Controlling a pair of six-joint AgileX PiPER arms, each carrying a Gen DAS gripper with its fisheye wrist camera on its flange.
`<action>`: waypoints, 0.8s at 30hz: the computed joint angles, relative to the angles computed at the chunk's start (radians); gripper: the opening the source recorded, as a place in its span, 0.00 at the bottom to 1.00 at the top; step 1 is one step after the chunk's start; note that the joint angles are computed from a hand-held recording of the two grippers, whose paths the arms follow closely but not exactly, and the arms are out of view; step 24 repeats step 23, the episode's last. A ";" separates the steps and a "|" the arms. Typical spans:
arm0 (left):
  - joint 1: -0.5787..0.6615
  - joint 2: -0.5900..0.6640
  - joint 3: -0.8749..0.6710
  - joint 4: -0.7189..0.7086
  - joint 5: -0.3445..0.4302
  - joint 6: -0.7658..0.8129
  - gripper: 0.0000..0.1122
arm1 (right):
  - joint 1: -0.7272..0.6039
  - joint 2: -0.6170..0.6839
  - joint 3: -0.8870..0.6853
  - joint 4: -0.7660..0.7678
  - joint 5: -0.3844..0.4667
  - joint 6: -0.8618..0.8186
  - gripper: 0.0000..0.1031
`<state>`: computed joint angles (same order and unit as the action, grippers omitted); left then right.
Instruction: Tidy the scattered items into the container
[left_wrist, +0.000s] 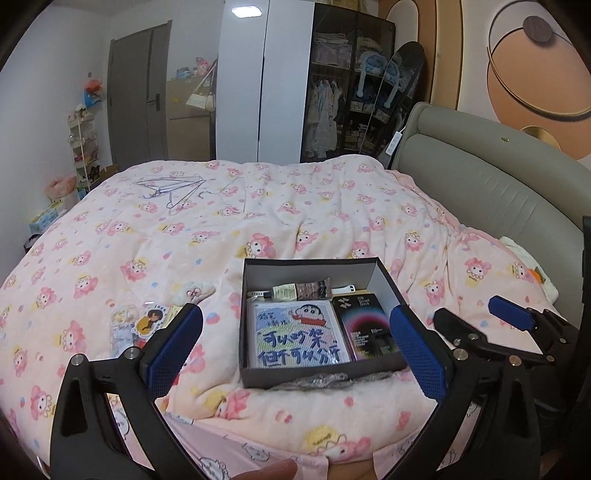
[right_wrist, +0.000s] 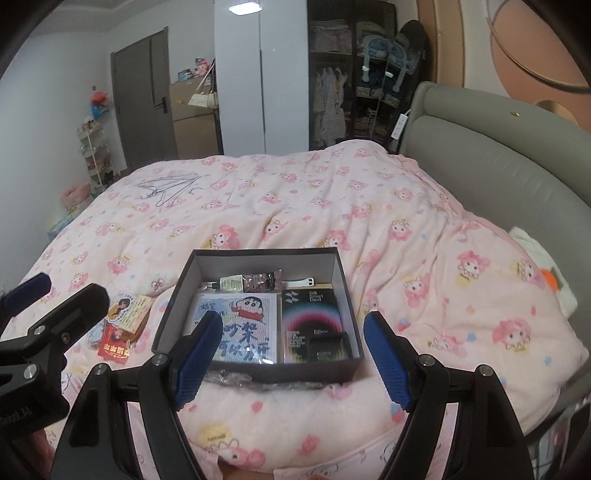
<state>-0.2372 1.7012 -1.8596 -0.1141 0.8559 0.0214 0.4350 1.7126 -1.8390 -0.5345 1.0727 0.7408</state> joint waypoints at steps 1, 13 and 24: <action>-0.001 -0.015 0.027 0.004 -0.008 0.000 0.91 | 0.001 -0.015 0.022 0.001 -0.010 0.014 0.75; -0.017 -0.112 0.170 0.031 -0.054 -0.006 0.91 | 0.070 -0.083 0.122 -0.074 -0.007 0.096 0.75; -0.023 -0.119 0.191 0.024 -0.058 -0.010 0.91 | 0.069 -0.107 0.162 -0.076 -0.011 0.115 0.75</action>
